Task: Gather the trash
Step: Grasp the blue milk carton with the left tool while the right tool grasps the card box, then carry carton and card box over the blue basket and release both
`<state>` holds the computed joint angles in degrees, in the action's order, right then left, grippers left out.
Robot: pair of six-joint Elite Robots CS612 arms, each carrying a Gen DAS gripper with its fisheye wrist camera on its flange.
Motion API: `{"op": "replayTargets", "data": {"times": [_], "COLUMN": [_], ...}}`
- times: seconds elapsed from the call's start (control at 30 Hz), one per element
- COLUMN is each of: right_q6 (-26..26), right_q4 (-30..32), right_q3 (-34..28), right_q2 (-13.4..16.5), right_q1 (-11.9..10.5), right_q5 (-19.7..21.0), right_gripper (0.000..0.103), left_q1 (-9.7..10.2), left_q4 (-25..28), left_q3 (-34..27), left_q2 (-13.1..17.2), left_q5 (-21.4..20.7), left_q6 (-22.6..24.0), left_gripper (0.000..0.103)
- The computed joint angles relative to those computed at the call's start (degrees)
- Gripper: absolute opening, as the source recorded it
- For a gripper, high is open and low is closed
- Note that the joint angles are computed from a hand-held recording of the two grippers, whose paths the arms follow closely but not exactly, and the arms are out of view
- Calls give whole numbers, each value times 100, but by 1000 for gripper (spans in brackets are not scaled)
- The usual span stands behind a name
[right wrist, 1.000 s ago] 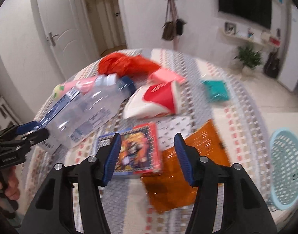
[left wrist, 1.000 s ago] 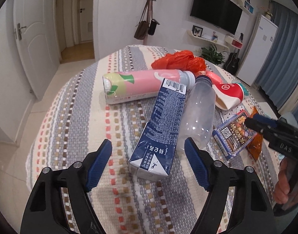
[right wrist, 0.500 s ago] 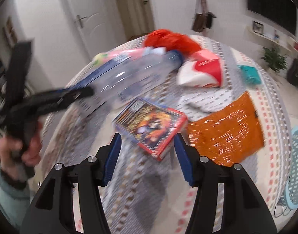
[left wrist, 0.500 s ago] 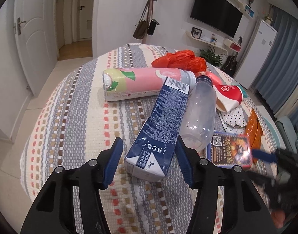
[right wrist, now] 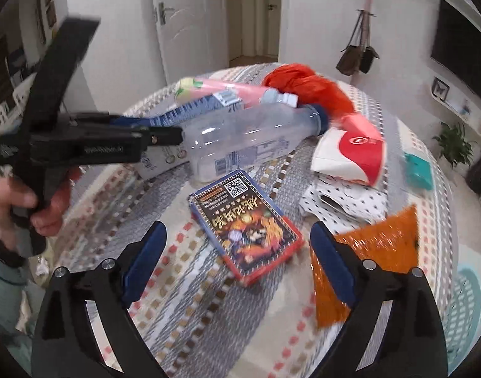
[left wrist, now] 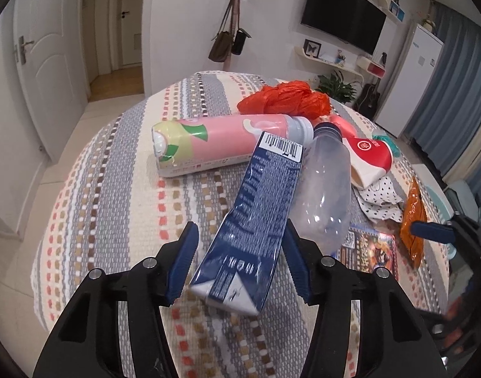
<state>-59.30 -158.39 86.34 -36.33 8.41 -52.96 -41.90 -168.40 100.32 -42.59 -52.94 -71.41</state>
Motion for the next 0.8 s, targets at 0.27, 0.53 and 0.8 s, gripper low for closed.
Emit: {"op": "replayTargets", "data": {"times": [0.27, 0.53, 0.8], "right_q6": [55, 282, 846], "right_q4": [200, 19, -745], "right_q3": [-286, -126, 224], "right_q2": [205, 157, -75], "right_q1": [154, 101, -189], "right_q5": [-140, -144, 426], "right_gripper": [76, 60, 60], "left_q1": [20, -146, -369], "left_q4": [-285, -563, -1008], "left_q3": [-109, 36, 50], "left_q2": [113, 32, -82], "left_q5": [-109, 321, 937], "left_q6": [310, 290, 680], "left_gripper": [34, 34, 34]}}
